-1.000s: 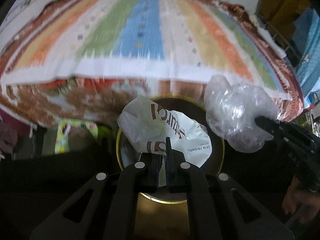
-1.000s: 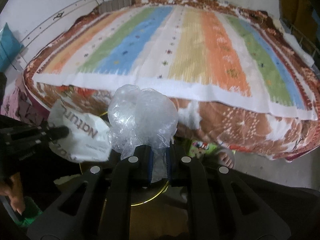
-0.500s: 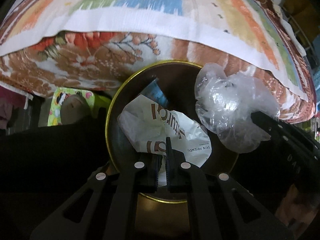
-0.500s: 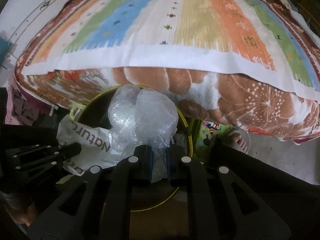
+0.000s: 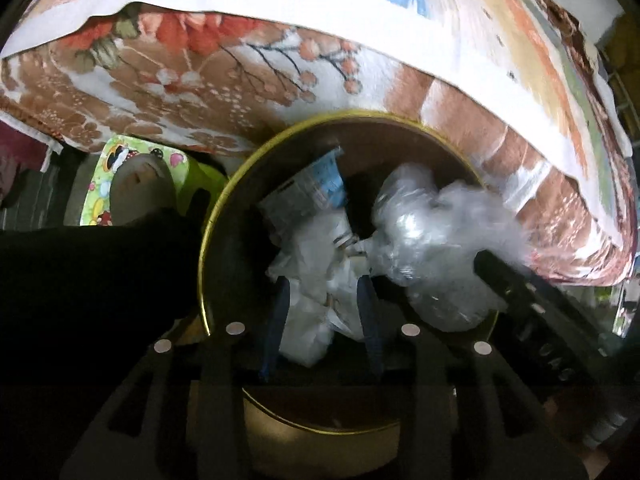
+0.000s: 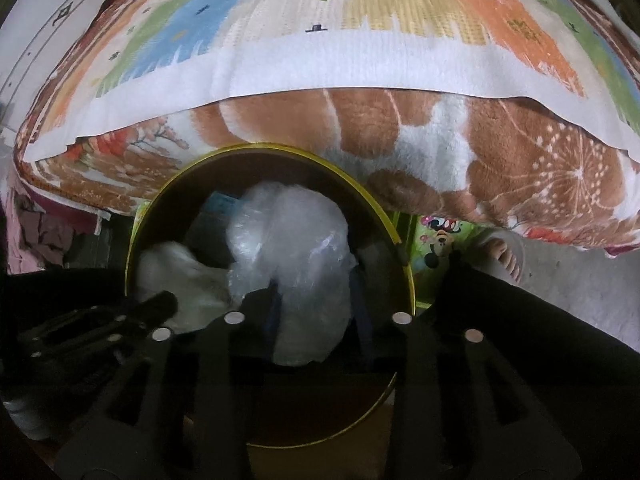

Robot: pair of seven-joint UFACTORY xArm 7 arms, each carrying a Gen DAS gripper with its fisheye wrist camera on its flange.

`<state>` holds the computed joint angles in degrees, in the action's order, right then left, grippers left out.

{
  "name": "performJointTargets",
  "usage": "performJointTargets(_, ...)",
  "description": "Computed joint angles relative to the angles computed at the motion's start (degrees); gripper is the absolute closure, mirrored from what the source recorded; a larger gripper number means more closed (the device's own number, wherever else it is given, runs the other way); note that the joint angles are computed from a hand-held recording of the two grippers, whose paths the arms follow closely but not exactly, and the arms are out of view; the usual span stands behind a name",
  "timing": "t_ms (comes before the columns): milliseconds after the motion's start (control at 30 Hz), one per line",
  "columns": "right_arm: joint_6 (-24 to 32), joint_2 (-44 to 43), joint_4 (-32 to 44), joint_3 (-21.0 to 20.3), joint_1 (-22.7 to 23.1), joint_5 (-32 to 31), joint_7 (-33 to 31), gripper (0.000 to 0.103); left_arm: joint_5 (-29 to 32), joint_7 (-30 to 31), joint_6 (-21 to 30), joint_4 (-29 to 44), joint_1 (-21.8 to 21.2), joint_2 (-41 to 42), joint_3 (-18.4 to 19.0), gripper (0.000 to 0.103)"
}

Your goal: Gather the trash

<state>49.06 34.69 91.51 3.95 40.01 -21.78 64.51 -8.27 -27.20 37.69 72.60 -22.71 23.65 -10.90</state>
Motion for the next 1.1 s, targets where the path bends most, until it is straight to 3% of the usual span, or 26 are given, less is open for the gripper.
performJointTargets(233, -2.2, -2.5, -2.4, -0.1, 0.5, -0.9, 1.4, 0.059, 0.4, 0.7, -3.1, -0.7, 0.3, -1.8, 0.2, 0.065)
performJointTargets(367, -6.9, -6.7, -6.9, -0.3, 0.8, -3.0, 4.9, 0.053, 3.3, -1.2, -5.5, -0.7, -0.1, -3.6, 1.8, 0.061)
performJointTargets(533, -9.0, -10.7, -10.1, -0.1, 1.5, -7.6, 8.7, 0.052, 0.3, 3.0, -6.3, -1.2, 2.0, -5.4, -0.2, 0.053)
performJointTargets(700, -6.9, -13.5, -10.6, 0.7, 2.4, -13.3, 9.6, 0.045, -3.9, 8.0, -6.4, -2.3, 3.2, -7.9, -1.4, 0.044)
performJointTargets(900, -8.0, -18.6, -14.3, 2.5, 1.9, -18.7, 13.1, 0.035, -0.4, 10.1, -8.9, -5.2, 1.4, -12.8, -0.5, 0.034)
performJointTargets(967, -9.1, -19.9, -15.5, 3.4, 1.7, -20.6, 13.8, 0.032, -4.2, 15.4, -9.5, -6.4, 1.9, -14.6, -1.4, 0.032)
performJointTargets(1000, -8.3, -20.4, -15.5, 3.7, 2.0, -22.0, 14.1, 0.029, -8.6, 19.9, -9.3, -7.1, 4.5, -15.5, -4.3, 0.032)
performJointTargets(1033, -7.3, -20.7, -15.4, 4.1, 2.2, -23.1, 14.3, 0.029, -10.6, 22.9, -9.3, -7.8, 4.7, -16.6, -4.9, 0.032)
performJointTargets(1100, -6.7, -21.5, -15.9, 4.9, 2.3, -24.7, 15.2, 0.027, -8.0, 23.9, -10.7, -9.9, 1.8, -19.0, -2.7, 0.030)
